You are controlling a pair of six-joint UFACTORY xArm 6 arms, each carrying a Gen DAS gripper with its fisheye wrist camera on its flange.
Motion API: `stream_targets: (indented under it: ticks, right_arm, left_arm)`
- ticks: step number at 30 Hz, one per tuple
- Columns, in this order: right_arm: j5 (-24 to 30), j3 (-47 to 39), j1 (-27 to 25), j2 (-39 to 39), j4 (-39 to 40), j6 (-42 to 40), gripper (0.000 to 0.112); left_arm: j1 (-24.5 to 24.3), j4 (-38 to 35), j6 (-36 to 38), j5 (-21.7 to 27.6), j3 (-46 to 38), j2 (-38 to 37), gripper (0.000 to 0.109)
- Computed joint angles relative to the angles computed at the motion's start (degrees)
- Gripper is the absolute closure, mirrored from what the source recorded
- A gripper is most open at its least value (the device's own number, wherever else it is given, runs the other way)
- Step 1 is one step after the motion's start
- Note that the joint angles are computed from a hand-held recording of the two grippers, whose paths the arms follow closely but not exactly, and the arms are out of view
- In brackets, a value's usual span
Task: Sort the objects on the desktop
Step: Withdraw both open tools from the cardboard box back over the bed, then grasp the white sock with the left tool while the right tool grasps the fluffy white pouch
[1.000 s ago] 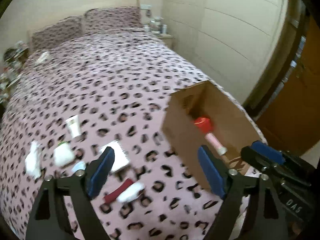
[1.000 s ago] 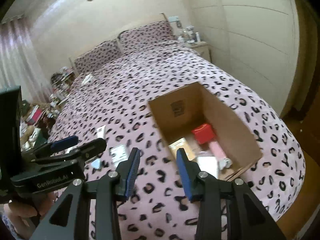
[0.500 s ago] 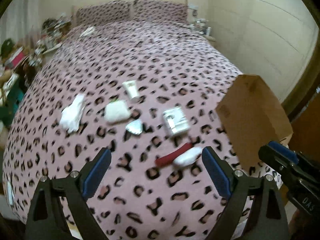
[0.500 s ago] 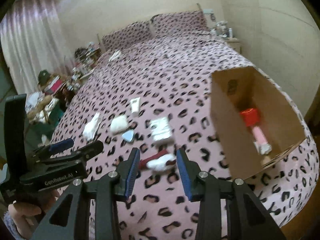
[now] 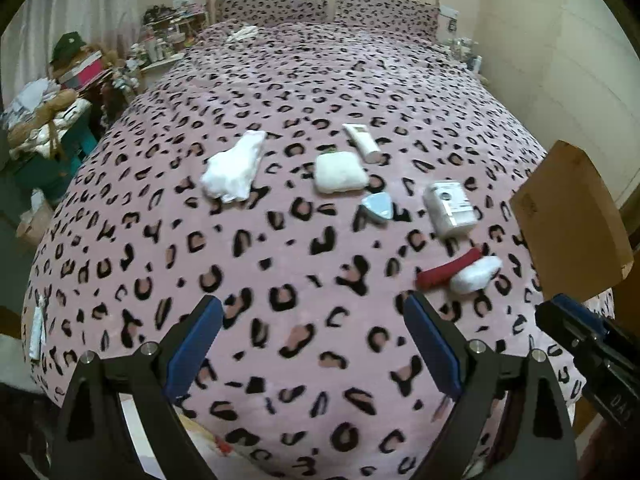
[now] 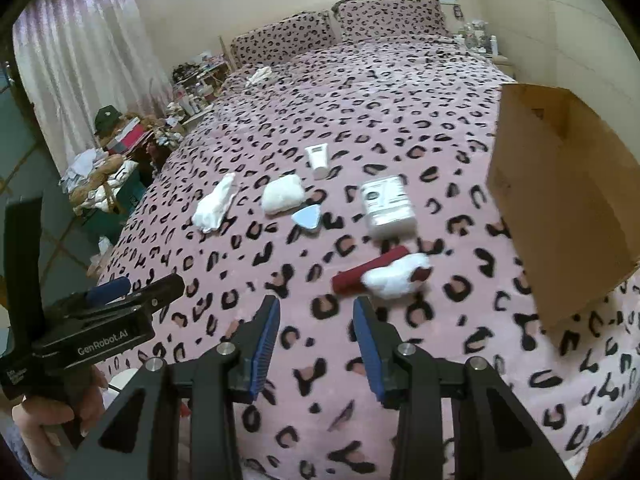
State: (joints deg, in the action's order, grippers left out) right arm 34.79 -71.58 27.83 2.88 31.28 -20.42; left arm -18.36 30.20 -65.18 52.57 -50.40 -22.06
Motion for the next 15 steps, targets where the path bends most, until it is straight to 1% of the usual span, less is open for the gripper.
stream_targets:
  ticks: [4,7,11,15]
  right_arm:
    - [-0.58,-0.69,1.81,1.22,-1.14,0.79,0.073]
    - [-1.10,-1.80,3.12,2.65,-1.77,1.56,0.073]
    - [-0.70,-5.62,4.52,6.38,-2.66,2.67,0.073]
    - [0.28,-11.03,5.47,11.14,-3.18,4.15,0.073]
  left_arm:
    - [1.23,0.45,-0.59,0.16,2.36,-2.50,0.015]
    - [3.10,-0.04,0.19,-0.69,3.92,-3.97,0.015]
    - [7.13,-0.05,1.74,-2.72,5.31,-4.98,0.015]
    - [11.62,-0.33,3.99,-4.84,5.33,-3.95,0.015]
